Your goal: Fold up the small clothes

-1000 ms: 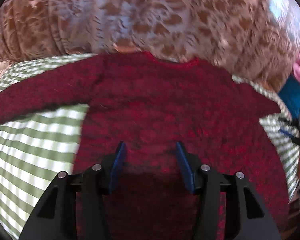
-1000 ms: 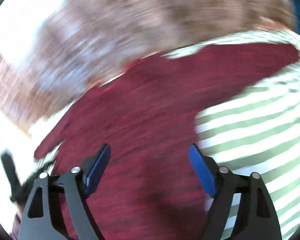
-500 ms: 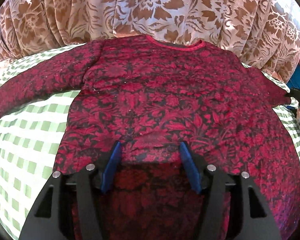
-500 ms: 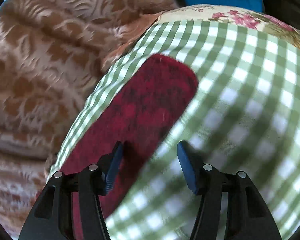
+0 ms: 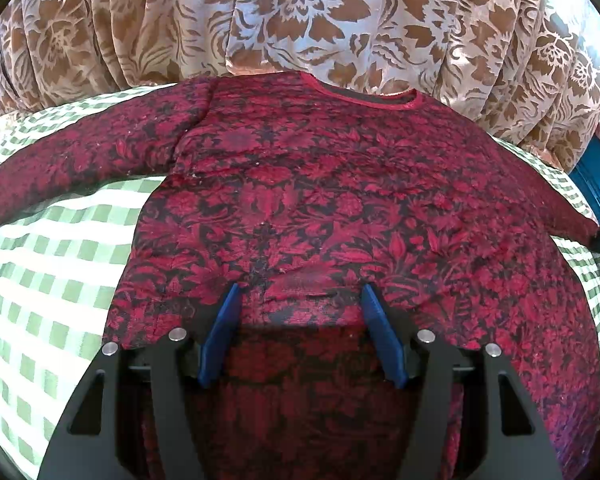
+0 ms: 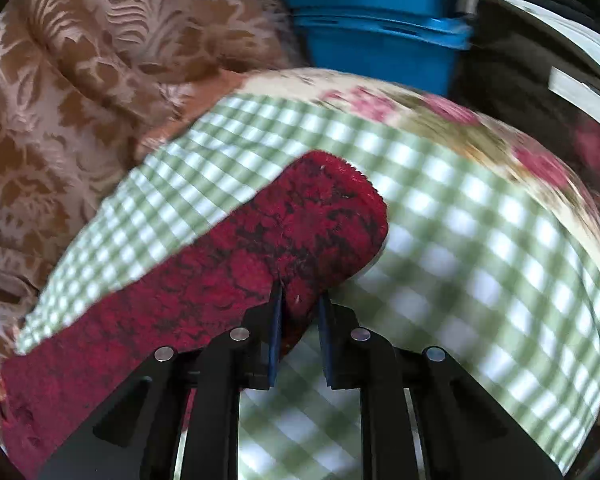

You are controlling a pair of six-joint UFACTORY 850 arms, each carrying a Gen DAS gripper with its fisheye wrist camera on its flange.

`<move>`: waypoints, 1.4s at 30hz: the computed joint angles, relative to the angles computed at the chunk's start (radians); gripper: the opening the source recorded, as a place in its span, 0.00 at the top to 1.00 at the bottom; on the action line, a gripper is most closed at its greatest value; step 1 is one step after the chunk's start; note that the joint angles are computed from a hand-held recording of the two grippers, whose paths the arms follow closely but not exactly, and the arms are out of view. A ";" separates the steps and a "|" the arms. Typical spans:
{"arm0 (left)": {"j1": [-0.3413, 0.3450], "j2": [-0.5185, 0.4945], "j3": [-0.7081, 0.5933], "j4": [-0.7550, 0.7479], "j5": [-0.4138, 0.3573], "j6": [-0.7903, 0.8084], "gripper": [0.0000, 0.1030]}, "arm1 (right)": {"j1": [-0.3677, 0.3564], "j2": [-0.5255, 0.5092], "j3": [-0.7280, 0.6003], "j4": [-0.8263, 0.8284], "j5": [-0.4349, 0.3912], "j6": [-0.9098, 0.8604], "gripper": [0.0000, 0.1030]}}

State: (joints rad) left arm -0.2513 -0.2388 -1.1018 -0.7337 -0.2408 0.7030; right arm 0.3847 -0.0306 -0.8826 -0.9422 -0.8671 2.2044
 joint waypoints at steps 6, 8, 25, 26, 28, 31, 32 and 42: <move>0.014 0.009 -0.005 -0.017 -0.036 -0.002 0.39 | 0.025 -0.016 -0.035 0.053 -0.054 -0.069 0.44; 0.035 0.034 0.009 -0.071 -0.066 0.022 0.37 | 0.065 0.000 -0.039 0.040 -0.071 -0.089 0.31; 0.293 0.346 0.314 -0.182 -0.342 0.236 0.37 | 0.449 -0.026 -0.025 0.109 0.565 -0.272 0.23; 0.303 0.354 0.330 -0.185 -0.359 0.252 0.40 | 0.471 -0.039 -0.034 0.171 0.572 -0.333 0.23; 0.307 0.362 0.349 -0.185 -0.378 0.258 0.60 | 0.501 -0.063 -0.048 0.274 0.599 -0.441 0.32; 0.298 0.374 0.367 -0.181 -0.380 0.282 0.82 | 0.555 -0.126 -0.114 0.353 0.500 -0.582 0.51; 0.289 0.386 0.369 -0.158 -0.363 0.280 0.84 | 0.570 -0.142 -0.136 0.350 0.455 -0.606 0.65; 0.279 0.411 0.379 -0.053 -0.303 0.198 0.68 | 0.582 -0.093 -0.075 0.357 0.452 -0.600 0.83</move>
State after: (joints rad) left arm 0.0275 0.1727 -0.7229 -0.7864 -0.5433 0.9013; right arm 0.9662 -0.1233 -0.9576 -0.5854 -0.4148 1.6041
